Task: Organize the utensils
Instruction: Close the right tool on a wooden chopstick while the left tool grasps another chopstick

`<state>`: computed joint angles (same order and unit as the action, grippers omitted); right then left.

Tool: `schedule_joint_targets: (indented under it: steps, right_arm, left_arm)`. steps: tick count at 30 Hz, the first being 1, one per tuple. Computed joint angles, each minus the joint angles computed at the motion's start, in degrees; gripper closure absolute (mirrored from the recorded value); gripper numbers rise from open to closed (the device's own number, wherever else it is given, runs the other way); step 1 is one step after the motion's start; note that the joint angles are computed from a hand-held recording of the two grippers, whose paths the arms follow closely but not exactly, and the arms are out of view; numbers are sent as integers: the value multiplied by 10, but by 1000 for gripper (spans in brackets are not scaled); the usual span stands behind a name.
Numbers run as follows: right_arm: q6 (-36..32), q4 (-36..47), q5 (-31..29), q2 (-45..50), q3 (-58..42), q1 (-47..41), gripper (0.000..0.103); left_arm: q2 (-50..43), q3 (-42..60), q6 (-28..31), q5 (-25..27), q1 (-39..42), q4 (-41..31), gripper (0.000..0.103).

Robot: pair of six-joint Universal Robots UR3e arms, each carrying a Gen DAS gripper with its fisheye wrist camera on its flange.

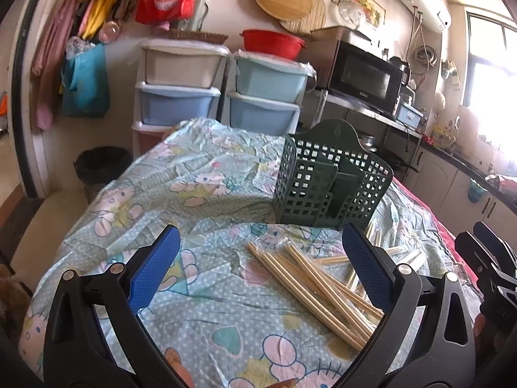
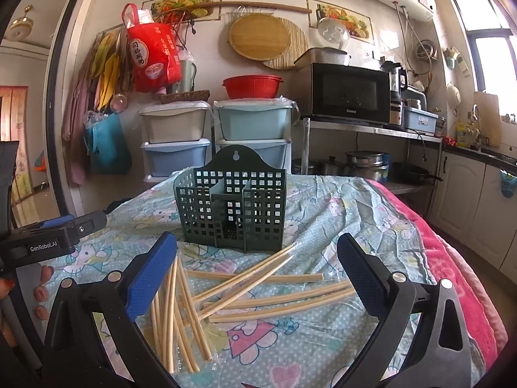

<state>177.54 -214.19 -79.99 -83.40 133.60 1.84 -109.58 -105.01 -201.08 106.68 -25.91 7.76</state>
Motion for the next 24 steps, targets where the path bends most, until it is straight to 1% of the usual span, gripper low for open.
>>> schedule_joint_targets:
  steps: [6,8,10,12,13,15,17,21,22,24]
  right_arm:
    - [-4,61,10,1,-42,-13,6]
    - [-11,82,14,3,-56,-18,6]
    - [-18,104,11,8,-72,-20,6]
    - [-25,117,10,17,-86,-20,6]
    - [-28,131,7,22,-97,-20,6]
    - [-34,159,9,31,-116,-24,6]
    - [-39,182,6,42,-137,-23,6]
    - [-46,212,8,65,-171,-23,6]
    - [-47,218,7,69,-177,-23,6]
    - [-51,233,7,81,-194,-23,6]
  left_arm:
    - [-9,18,5,-70,32,-31,10]
    - [-19,46,6,-78,38,-75,10]
    - [-29,72,4,-113,55,-119,10]
    - [-43,97,3,-134,66,-155,11]
    - [-48,102,4,-145,71,-161,12]
    - [-64,129,6,-174,82,-197,18]
    - [-77,143,-4,-198,91,-214,37]
    - [-97,171,-17,-215,103,-249,44]
    - [-103,180,-23,-216,106,-258,48]
    - [-112,197,-31,-220,109,-276,53]
